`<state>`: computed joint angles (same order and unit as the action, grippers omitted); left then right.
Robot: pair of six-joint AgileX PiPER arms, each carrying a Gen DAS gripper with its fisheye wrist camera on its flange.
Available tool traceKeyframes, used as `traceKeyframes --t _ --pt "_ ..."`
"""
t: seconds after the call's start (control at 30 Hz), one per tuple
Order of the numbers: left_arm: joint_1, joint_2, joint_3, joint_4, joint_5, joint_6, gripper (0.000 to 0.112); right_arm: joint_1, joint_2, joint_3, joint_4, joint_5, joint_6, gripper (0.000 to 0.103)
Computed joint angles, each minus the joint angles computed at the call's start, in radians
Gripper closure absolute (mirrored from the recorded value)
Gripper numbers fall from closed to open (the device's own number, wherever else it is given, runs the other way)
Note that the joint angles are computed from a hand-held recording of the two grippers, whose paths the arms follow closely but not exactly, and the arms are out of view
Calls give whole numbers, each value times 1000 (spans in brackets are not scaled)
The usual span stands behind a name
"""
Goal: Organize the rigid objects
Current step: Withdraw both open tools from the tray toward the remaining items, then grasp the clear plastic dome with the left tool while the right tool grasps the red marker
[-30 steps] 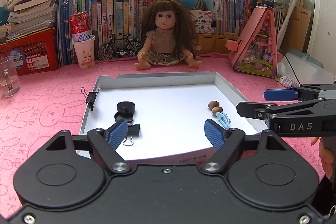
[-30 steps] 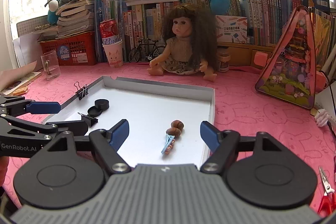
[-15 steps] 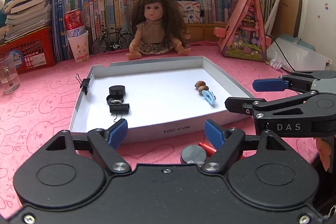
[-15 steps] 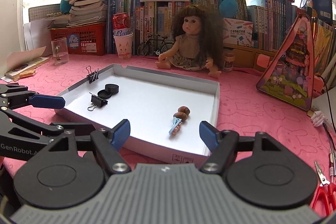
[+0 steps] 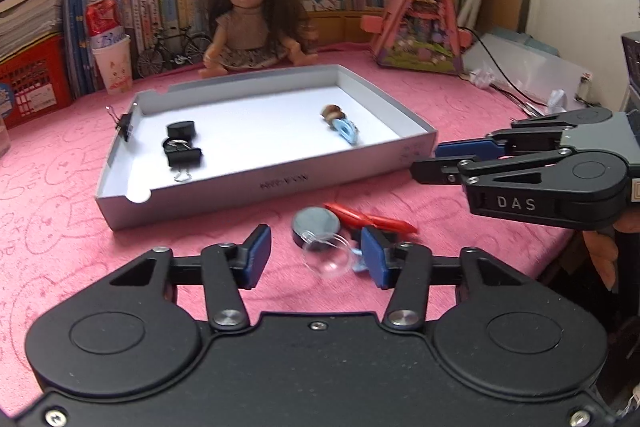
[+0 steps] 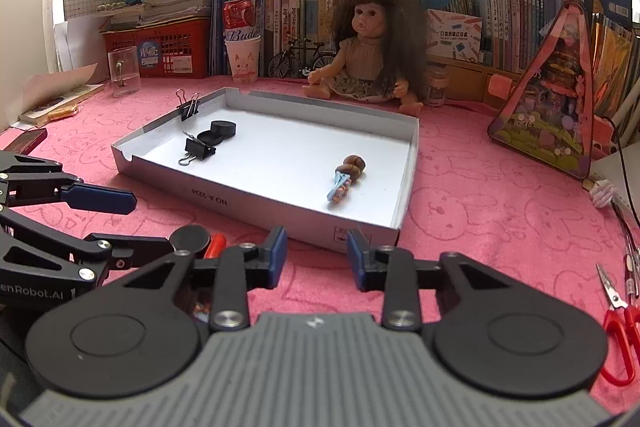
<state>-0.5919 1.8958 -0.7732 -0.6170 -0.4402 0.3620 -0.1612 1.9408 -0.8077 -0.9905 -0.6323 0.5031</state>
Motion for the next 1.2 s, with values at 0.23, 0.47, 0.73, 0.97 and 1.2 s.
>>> traceKeyframes --t 0.23,0.47,0.73,0.97,1.2 --pt "-37 14 20 4 -42 13 66 -43 -8 34 -131 -49 40 70" --pt "-36 32 -1 -135 -40 114 67 -43 -4 52 -178 -60 39 70" --pt "-21 48 -14 -181 -40 127 72 -1 17 48 -125 -46 6 70" --pt "-15 64 -29 -175 -36 114 75 23 33 35 -91 -39 4 71" --pt "-15 74 -41 -193 -49 128 85 42 48 27 -61 -38 -9 72"
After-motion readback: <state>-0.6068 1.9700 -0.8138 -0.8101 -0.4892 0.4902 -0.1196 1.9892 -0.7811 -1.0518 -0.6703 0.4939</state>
